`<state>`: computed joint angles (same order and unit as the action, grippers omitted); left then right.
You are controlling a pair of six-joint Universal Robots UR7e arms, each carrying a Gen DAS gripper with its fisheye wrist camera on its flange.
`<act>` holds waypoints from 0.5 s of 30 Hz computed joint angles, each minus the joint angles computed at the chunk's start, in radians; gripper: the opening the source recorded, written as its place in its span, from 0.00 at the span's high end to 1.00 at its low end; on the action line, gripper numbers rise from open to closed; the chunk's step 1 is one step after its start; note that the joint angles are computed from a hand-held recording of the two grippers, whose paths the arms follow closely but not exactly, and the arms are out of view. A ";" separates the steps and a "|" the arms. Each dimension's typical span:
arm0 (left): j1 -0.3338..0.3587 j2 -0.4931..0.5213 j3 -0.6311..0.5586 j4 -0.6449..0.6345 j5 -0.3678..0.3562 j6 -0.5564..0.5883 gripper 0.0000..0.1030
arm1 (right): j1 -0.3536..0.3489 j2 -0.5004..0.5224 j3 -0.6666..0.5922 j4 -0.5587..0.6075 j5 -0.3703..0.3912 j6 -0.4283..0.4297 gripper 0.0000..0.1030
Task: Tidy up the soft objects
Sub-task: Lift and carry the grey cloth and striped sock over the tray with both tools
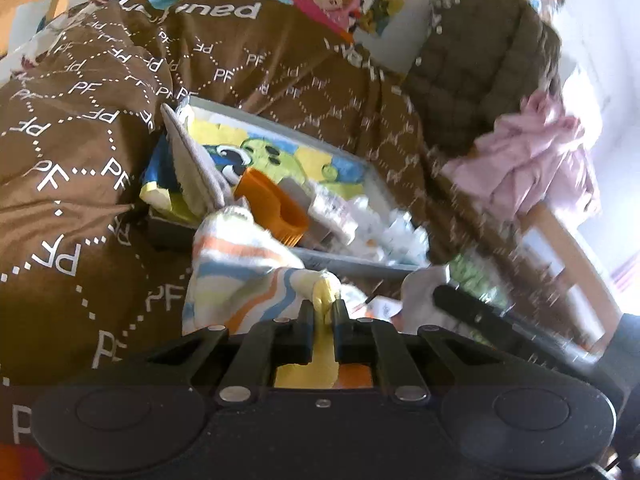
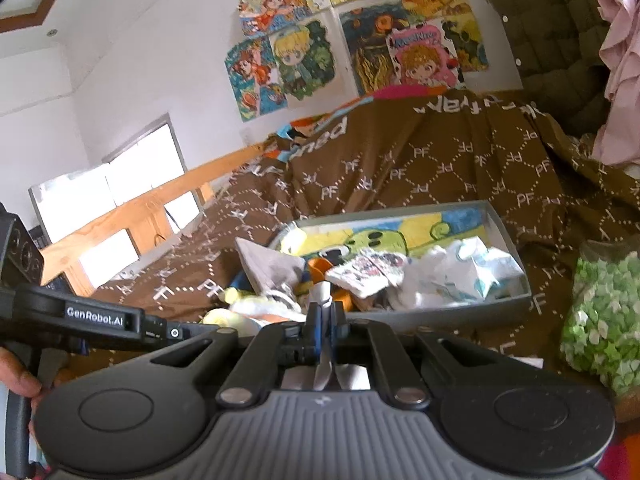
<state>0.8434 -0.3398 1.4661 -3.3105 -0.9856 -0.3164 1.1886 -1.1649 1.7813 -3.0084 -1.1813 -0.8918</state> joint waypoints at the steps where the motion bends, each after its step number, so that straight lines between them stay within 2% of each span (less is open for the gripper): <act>1: 0.001 -0.001 0.001 -0.016 -0.009 -0.006 0.92 | 0.002 0.000 -0.003 0.002 0.007 0.004 0.95; 7: 0.005 -0.010 -0.010 -0.120 -0.076 -0.007 0.92 | 0.021 0.012 -0.044 0.009 0.080 0.032 0.95; 15: 0.009 0.032 -0.173 -0.242 -0.089 0.203 0.92 | 0.067 0.143 -0.226 0.004 0.138 0.163 0.95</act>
<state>0.8524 -0.3079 1.2936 -3.5522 -1.0743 -0.1132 1.2560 -1.0215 1.5548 -3.0049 -1.0435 -0.7284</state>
